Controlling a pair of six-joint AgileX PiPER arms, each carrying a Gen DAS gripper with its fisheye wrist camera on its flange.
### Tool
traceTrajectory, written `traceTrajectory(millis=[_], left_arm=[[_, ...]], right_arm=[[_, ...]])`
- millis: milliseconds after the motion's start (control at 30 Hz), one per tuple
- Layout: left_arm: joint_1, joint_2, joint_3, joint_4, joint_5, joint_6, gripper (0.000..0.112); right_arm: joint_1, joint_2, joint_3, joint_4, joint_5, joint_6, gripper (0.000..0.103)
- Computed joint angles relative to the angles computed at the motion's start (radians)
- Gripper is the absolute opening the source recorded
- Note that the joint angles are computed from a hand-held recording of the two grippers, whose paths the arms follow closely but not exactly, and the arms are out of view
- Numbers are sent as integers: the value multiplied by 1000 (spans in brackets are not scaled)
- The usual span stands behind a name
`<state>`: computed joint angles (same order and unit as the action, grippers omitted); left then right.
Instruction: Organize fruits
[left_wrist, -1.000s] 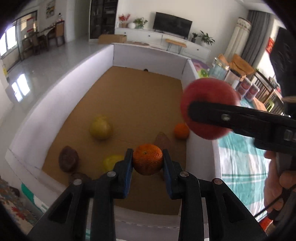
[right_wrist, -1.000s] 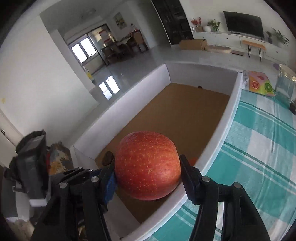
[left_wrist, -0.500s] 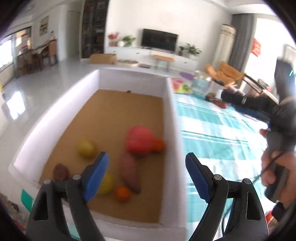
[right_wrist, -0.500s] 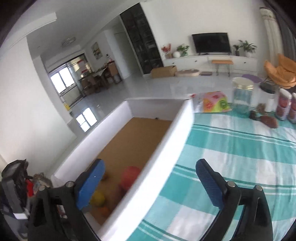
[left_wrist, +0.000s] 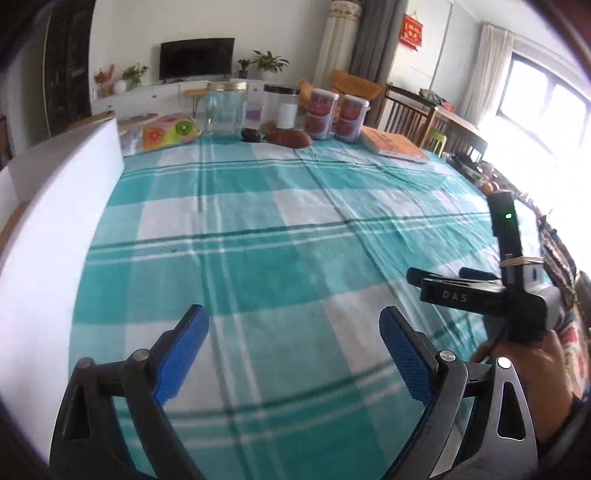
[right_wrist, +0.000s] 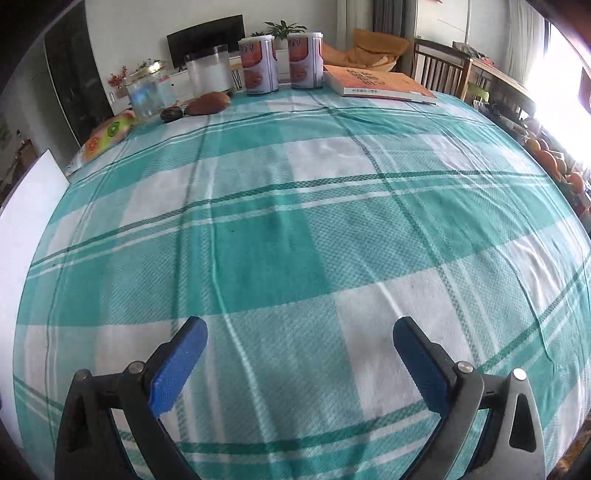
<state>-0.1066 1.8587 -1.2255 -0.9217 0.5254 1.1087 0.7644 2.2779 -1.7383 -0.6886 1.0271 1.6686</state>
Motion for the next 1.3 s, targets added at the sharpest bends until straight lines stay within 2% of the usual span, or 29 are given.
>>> traceTrajectory(millis=[33, 100, 167, 267, 300, 500, 1300], left_arm=[[-45, 30, -22, 18, -59, -31, 95], [-108, 99, -91, 105, -118, -133, 95], [-129, 160, -166, 225, -126, -259, 94], [-150, 221, -223, 387, -132, -446, 94], [-152, 254, -261, 456, -106, -526, 94], [-179, 275, -287, 611, -102, -667, 98], [-177, 282, -298, 598, -92, -650, 100]], right_arm=[[-12, 17, -23, -3, 21, -20, 100], [-50, 44, -48, -10, 21, -45, 103], [-65, 35, -14, -47, -12, -2, 103], [-70, 47, -42, -40, 11, -12, 103], [-69, 47, -43, -40, 13, -13, 103], [-67, 41, -33, -42, 3, -13, 103], [-67, 41, -33, -43, 5, -12, 103]])
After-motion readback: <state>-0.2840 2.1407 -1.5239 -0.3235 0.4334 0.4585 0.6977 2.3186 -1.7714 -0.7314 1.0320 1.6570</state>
